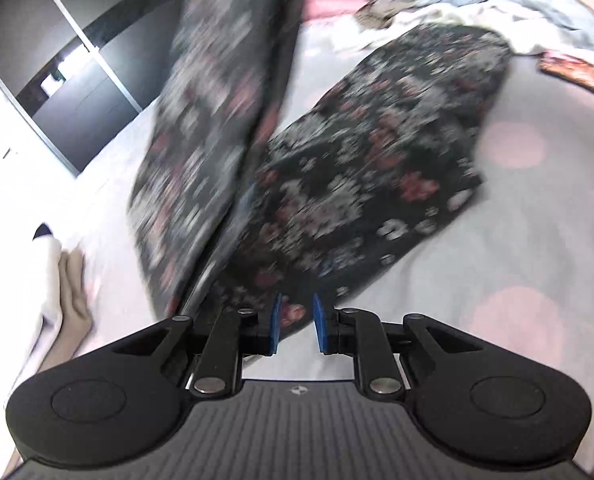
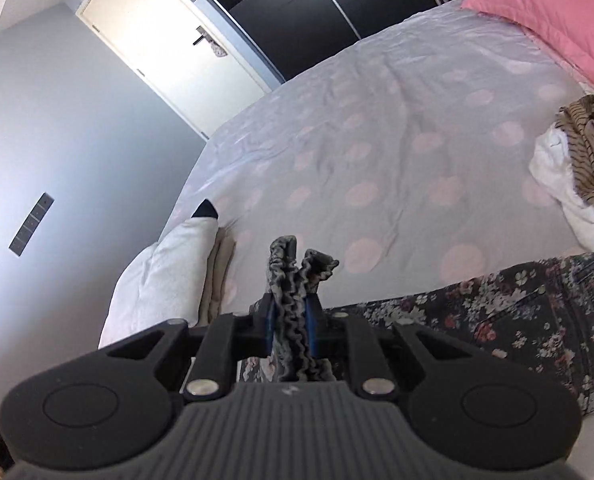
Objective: Fold clothes
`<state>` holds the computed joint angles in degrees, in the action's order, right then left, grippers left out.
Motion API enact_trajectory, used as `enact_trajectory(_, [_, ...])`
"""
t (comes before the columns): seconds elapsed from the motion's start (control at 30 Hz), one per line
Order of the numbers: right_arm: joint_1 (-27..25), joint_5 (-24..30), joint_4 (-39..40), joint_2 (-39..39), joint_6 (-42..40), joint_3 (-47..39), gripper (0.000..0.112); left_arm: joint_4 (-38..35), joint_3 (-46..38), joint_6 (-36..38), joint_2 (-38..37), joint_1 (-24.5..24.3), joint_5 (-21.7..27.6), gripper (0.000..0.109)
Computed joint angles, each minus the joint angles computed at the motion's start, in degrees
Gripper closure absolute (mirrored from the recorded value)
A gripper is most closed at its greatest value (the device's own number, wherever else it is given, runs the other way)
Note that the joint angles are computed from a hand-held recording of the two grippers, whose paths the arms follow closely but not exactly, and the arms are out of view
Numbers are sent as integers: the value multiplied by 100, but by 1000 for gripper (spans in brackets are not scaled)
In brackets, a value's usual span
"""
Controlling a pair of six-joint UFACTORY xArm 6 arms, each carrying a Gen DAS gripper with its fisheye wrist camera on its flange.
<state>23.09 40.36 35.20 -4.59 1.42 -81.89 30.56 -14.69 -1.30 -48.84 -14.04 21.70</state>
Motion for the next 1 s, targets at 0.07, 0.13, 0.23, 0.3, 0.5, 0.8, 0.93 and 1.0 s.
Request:
enact_trajectory(0.07, [-186,1,-77,-136,49,159,95,-120,-20,53,41,89,-54,92])
enact_trajectory(0.13, [-373,-15,-141,-270,87,330,95,-632,-4,462,-32,126,-93,92])
enact_trajectory(0.23, [-688,-15,-167,-424,117,612,95,-415,28,378,-176,120,-182,92])
enact_trajectory(0.3, [-894,44,-157,-465,142,780,95,-90,19,155,-161,137,-293,92])
enact_trajectory(0.5, [-1346,225,-673,-241,403,1012,95,330,-220,-250,242,164,-254,92])
enact_trajectory(0.8, [-1586,117,-1731,697,438,875,96,160,-422,-247,501,229,-375,92])
enact_trajectory(0.93, [-1556,-22,-2231,922,638,944,96,191,-458,-290,590,307,-377,92])
enact_trajectory(1.0, [-1519,-60,-2502,971,730,972,96,197,-456,-313,594,366,-403,92])
